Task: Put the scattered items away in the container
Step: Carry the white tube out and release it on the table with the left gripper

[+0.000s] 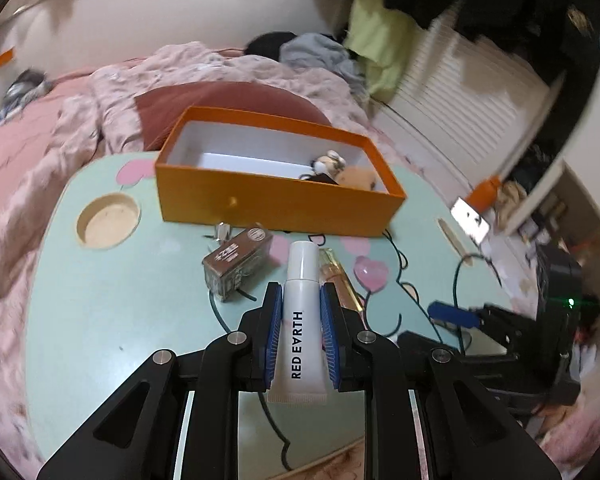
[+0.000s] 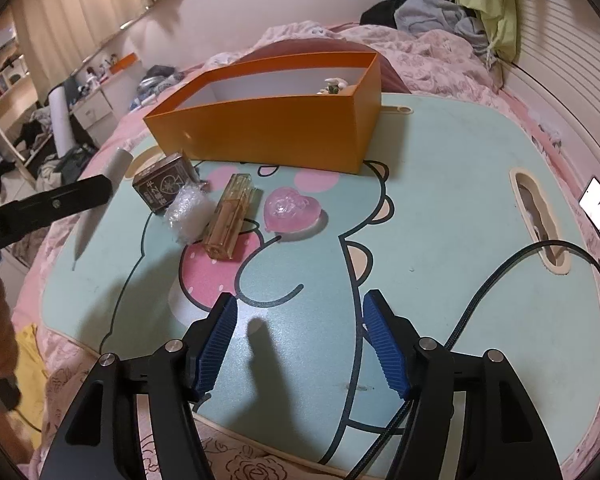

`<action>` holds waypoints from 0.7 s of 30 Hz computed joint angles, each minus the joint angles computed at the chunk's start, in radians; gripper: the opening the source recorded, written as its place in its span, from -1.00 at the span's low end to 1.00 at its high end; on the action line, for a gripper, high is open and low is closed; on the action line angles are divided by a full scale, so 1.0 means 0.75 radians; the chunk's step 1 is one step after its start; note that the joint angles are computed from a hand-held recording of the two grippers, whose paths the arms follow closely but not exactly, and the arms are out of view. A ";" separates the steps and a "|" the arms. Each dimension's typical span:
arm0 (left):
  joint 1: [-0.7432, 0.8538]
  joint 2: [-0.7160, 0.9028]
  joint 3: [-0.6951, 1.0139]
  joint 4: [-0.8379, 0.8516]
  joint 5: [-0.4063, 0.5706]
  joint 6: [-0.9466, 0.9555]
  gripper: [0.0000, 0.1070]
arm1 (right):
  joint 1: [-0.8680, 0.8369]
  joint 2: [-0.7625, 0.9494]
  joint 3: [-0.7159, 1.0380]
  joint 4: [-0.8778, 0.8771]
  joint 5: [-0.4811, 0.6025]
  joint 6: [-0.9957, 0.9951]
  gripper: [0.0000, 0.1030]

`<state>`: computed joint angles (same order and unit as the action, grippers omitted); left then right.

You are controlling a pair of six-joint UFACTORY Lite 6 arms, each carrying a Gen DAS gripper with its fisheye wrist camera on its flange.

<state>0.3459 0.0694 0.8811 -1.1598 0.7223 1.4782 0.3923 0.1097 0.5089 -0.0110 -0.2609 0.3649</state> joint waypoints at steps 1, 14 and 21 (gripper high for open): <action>0.019 0.010 -0.009 -0.047 0.009 0.017 -0.54 | -0.003 -0.001 -0.002 -0.005 0.000 0.001 0.27; 0.152 -0.217 -0.318 -0.180 -0.112 0.159 0.37 | 0.003 0.004 0.001 0.025 0.000 -0.023 0.28; 0.018 -0.280 -0.455 -0.251 -0.345 0.224 0.37 | 0.009 0.019 0.015 0.067 0.006 -0.067 0.28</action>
<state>0.3594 -0.1409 0.5400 -1.3481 0.4633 1.6462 0.3988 0.1236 0.5203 0.0394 -0.2566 0.3144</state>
